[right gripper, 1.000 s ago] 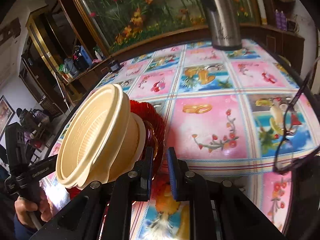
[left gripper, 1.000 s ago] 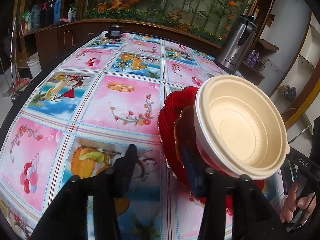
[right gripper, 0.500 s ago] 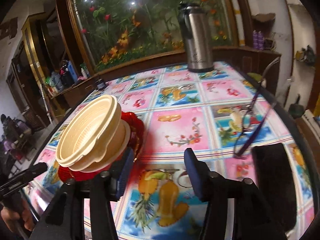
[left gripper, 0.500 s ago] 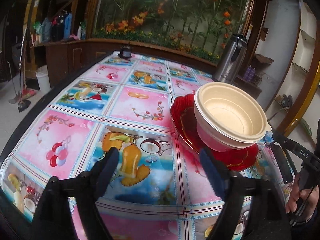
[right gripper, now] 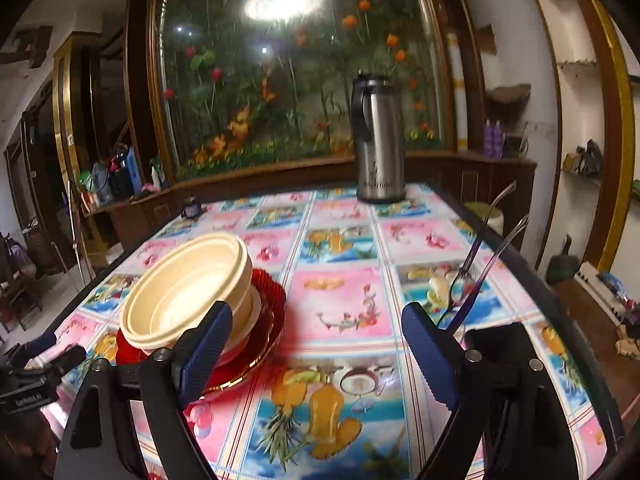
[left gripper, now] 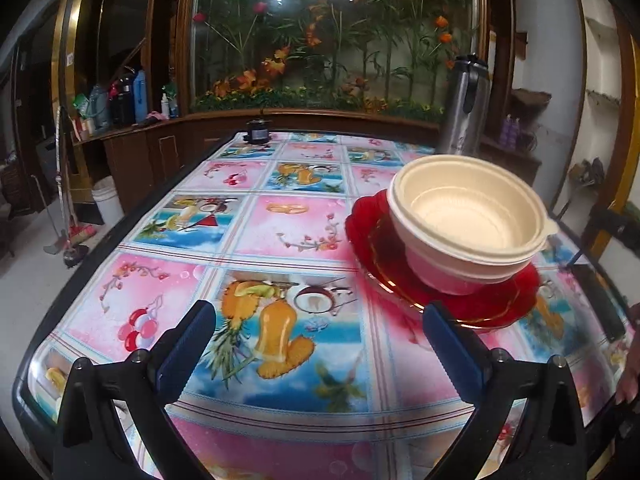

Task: Organize plates and bowls

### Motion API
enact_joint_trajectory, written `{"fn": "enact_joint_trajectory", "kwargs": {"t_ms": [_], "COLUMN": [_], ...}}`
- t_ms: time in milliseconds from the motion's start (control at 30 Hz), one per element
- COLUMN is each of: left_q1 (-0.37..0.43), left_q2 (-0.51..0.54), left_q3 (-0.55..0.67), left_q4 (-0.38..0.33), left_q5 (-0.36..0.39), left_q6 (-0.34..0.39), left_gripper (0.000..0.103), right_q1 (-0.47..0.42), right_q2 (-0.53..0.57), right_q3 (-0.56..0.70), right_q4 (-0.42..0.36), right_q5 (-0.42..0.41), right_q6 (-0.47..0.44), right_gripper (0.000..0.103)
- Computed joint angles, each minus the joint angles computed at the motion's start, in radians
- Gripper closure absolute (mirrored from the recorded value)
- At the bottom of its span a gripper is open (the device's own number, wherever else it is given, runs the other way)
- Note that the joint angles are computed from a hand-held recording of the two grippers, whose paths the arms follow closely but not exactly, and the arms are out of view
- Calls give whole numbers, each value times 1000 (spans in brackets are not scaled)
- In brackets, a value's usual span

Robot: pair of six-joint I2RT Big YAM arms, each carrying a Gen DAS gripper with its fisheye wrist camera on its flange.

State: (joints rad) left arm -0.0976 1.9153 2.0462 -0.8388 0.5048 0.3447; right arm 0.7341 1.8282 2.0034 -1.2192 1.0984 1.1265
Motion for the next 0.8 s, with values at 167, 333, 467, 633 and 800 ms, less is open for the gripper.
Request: {"fn": "enact_joint_trajectory", "kwargs": {"t_ms": [167,333,467,633,800], "left_q1": [2,-3,-6,-11,-24], "left_q2": [-46,-58,-71,-103,-108], "left_q3": [-76,-91,-105,-151,-154], "left_q4": [105,128,135,184,192], "left_q5": [0,-22,-25,-24,-90], "left_q6": [-6,7,20,41,4], "left_gripper": [0,0,0,0,0], "right_q1": [1,2,6,20,28], "right_q2": [10,4,10,3,6], "right_q3": [13,-6,-5,-31,-34], "right_q4": [25,52,39,58,34], "right_q5": [21,9,-9,-2,-18], "right_q6": [-33,-27,-15,-11,21], "right_gripper": [9,9,9,9,9]}}
